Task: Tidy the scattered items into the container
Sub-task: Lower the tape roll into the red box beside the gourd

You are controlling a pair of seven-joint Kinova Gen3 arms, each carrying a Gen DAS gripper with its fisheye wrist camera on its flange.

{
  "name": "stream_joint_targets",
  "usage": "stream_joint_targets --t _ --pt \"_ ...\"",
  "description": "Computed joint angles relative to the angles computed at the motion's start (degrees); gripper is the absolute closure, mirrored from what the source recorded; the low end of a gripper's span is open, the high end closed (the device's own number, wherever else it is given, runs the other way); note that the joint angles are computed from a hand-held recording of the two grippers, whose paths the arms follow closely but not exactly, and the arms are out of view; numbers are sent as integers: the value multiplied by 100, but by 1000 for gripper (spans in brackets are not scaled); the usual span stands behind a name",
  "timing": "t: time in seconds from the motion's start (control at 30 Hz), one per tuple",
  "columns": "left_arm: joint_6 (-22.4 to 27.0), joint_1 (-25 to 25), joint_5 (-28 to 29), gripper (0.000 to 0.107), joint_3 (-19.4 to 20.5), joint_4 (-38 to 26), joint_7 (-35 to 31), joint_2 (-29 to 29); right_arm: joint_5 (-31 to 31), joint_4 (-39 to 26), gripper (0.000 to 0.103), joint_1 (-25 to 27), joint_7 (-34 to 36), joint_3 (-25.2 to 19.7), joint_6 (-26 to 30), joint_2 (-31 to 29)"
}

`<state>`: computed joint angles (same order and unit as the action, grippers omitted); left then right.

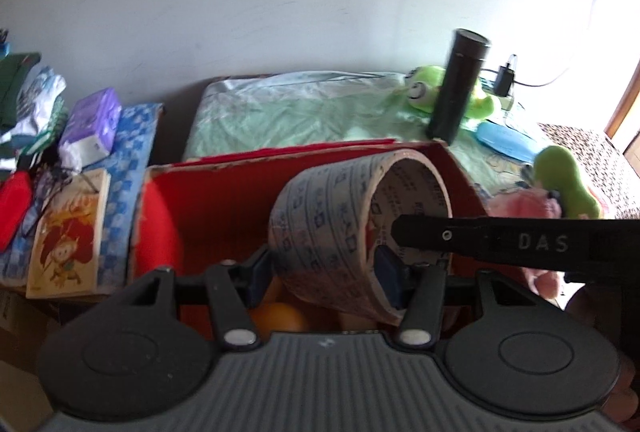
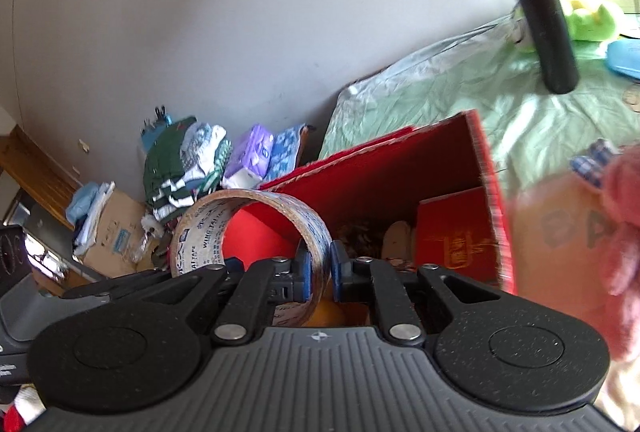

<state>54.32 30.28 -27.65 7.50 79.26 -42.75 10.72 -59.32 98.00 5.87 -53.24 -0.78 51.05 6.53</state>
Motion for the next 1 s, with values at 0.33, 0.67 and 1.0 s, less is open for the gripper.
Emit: stream_joint_targets --t 0.33,0.67,1.0 --pt "119 -381 -43 50 -126 183 -175 39 814 -1230 96 -299 -859 -460 526 1028" --pt "117 -565 315 49 -318 -89 -518 514 1553 -2385 95 -267 -1537 -757 1204 1873" --pt "143 -407 166 37 -480 -266 -644 782 1842 -2870 90 -297 -2032 -946 1379 2437"
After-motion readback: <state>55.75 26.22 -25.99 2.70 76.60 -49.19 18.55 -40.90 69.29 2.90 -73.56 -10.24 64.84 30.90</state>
